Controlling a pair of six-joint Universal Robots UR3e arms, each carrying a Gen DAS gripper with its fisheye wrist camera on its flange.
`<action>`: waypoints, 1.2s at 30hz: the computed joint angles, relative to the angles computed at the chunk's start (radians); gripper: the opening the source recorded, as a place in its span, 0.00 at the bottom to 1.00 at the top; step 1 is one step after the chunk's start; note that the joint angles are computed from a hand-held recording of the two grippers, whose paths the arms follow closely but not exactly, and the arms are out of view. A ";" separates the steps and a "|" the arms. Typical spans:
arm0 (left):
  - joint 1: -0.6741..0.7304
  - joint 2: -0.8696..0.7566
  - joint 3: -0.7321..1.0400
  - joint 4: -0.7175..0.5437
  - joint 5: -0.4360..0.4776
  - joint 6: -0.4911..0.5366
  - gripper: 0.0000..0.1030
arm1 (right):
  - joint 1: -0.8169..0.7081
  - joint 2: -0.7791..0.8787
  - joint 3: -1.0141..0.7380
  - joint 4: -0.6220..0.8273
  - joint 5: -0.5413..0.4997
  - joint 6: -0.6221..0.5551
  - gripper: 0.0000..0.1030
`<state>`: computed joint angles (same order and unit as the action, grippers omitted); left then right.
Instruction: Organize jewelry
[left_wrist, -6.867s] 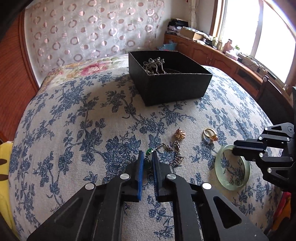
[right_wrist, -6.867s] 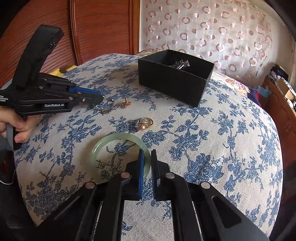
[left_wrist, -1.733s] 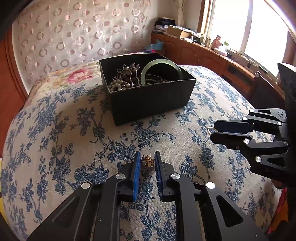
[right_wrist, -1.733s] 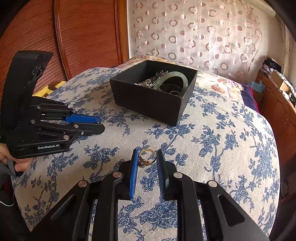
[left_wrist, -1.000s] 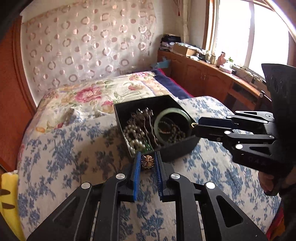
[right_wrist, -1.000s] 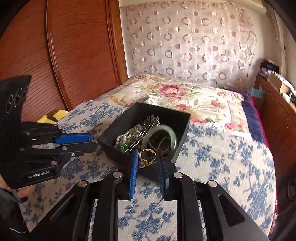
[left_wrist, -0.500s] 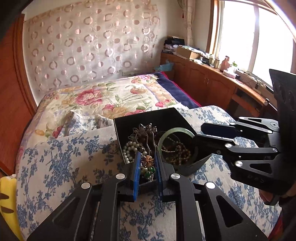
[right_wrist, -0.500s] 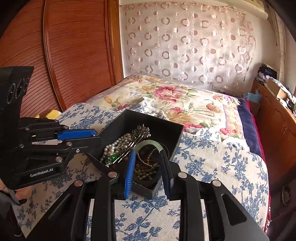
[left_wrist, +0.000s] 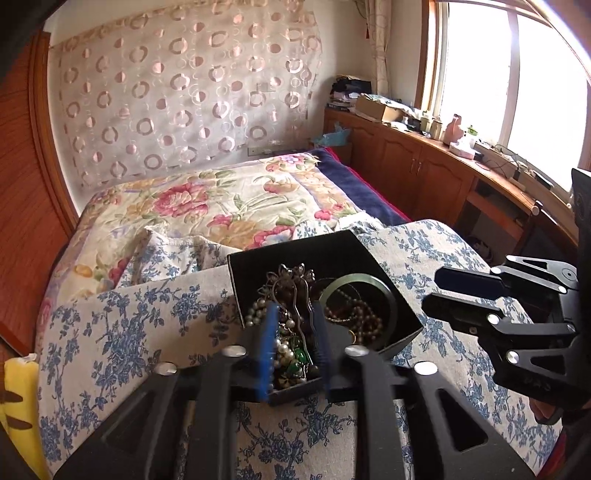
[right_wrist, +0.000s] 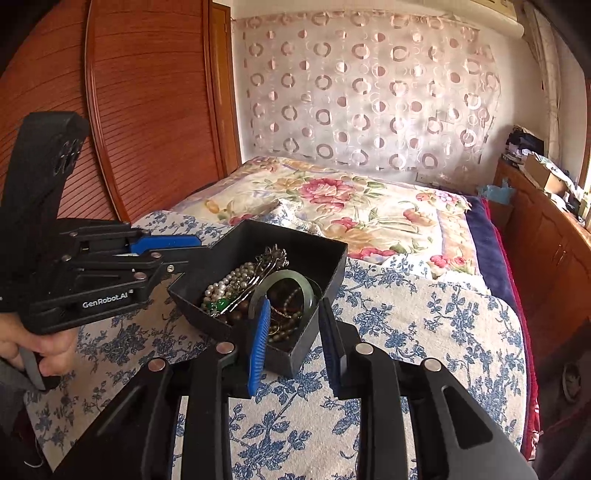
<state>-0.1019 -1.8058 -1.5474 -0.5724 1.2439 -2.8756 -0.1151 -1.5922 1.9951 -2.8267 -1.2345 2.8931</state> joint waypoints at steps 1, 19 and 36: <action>0.001 0.005 -0.008 0.012 -0.001 -0.002 0.38 | -0.002 -0.011 0.009 -0.002 0.002 0.000 0.28; 0.133 0.380 -0.358 0.050 -0.077 0.069 0.78 | -0.026 -0.278 0.173 -0.014 -0.027 0.092 0.46; 0.259 0.773 -0.621 -0.028 -0.062 0.034 0.93 | 0.139 -0.520 0.380 -0.097 -0.280 0.261 0.98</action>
<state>0.1570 -1.0329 -2.1680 -0.6000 1.1816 -2.8417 0.0235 -2.1125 2.3754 -2.9239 -1.5149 3.1541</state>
